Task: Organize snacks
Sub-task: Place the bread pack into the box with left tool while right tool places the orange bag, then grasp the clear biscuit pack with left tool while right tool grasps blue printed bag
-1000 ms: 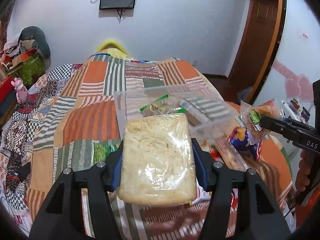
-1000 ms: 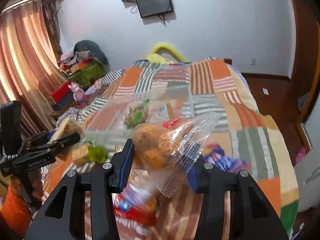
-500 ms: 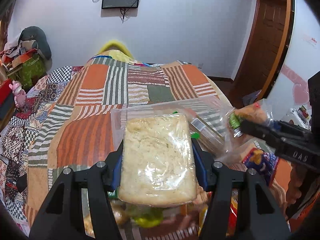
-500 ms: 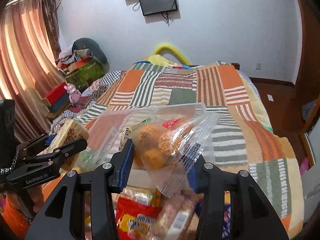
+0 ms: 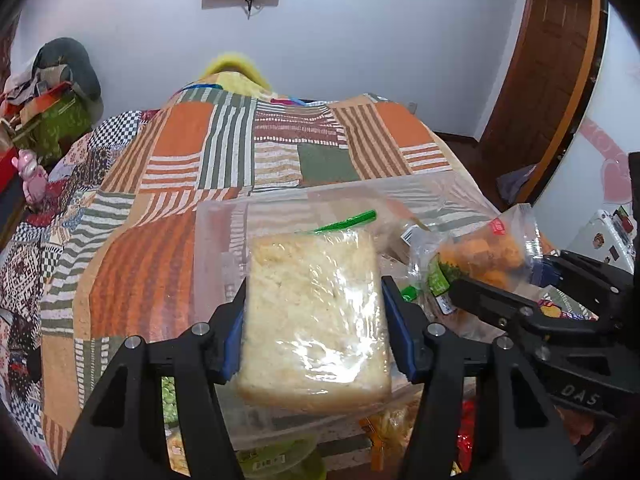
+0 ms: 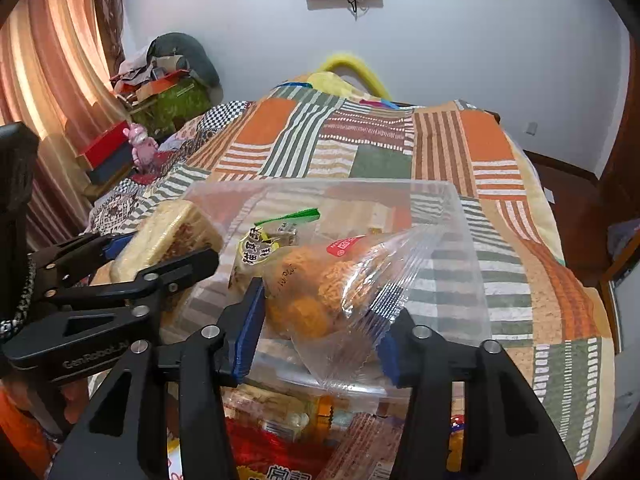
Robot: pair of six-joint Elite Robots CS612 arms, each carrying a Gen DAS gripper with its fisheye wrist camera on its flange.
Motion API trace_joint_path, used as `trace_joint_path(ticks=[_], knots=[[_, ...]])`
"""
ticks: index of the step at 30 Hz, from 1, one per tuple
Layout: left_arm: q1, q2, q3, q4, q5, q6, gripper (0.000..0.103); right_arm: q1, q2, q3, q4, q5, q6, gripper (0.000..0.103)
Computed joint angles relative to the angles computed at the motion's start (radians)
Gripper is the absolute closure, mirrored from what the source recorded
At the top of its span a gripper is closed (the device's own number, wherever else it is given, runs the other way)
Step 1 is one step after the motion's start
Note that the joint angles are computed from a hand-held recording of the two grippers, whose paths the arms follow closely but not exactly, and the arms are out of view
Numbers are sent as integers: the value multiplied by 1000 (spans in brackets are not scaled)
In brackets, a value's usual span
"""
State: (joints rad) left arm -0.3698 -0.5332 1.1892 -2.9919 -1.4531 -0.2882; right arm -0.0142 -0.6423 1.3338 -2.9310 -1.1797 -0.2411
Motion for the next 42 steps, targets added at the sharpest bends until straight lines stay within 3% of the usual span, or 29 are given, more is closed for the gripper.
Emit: trace_joint_path(ticks=[8, 16, 22, 25, 30, 36, 42], knots=[[-9, -35, 50, -47, 23, 26, 35, -14, -24, 39, -75, 0, 20, 37], [-4, -95, 138, -95, 22, 35, 30, -36, -65, 101, -150, -11, 18, 32], [20, -129, 197, -84, 34, 19, 24, -54, -82, 135, -175, -54, 14, 30], [34, -135, 214, -58, 39, 9, 24, -62, -83, 143, -166, -95, 4, 24], [58, -133, 235, -17, 8, -18, 24, -72, -72, 134, -99, -171, -10, 24], [70, -113, 236, 49, -41, -46, 24, -85, -60, 119, 12, -143, 20, 24], [72, -97, 242, 62, -87, -59, 24, -82, -65, 141, 48, -121, -14, 24]])
